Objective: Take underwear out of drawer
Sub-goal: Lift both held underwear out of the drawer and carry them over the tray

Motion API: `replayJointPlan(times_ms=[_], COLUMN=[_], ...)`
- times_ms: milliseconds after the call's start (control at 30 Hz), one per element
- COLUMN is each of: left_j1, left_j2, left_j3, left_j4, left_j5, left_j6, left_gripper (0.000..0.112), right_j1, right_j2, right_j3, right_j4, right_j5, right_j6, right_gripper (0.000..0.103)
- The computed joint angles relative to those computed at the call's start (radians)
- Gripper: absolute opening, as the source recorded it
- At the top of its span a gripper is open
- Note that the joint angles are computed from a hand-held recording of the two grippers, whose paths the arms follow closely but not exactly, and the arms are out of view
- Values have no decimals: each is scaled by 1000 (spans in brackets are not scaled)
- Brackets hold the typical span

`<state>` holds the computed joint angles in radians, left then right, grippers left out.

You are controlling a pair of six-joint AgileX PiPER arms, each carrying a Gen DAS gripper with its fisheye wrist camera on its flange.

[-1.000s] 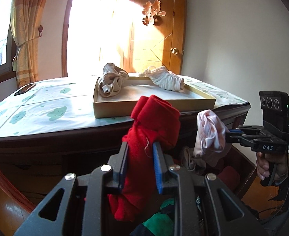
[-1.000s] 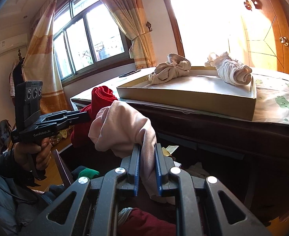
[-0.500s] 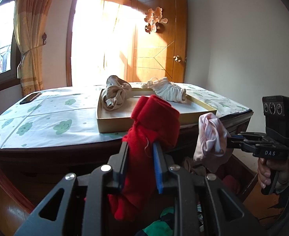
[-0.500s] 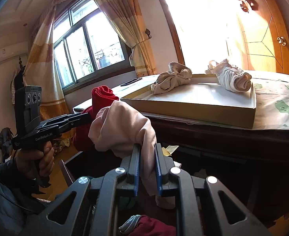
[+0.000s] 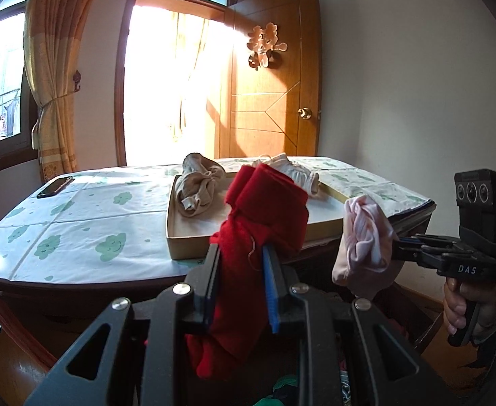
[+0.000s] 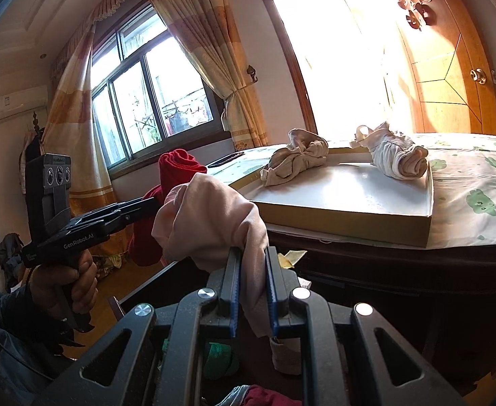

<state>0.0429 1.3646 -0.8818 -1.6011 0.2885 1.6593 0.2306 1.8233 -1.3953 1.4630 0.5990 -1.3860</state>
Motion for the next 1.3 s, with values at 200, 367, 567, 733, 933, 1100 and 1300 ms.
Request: replayJointPlan(times_ms=[200,367,567,733,933,1100,1300], left_j1=[-5,-2,3,1,-9,-21,-27], left_j2=[4,11,10,6,25,61,142], left_j3=[-25,-42,-49,-56,-92,-155,-309], left_j4=[20,14,-27,-61,-24,67,331], left_j5=[-2,1,5,3,-7,-15,2], left_j6=[-25,-30,0,21,-21,-109,-382], left_gripper=[22,21,22,22,22,22,22], right_j1=[-3,-3,-5,-10,-17,-17,-26], right_j2=[-6,-8,-20,-22,-19,-3,43], right_j3=[-14,-19,-2,-6,-23,-75,-237], right_j4=[9,25,83,120,127,80,-56], right_j5=[5,3,-1,-3,-5,-2,3], right_j6=[3,-1,-49,-69,-52,7,180], right_gripper=[15,15,15,15,15,15,15])
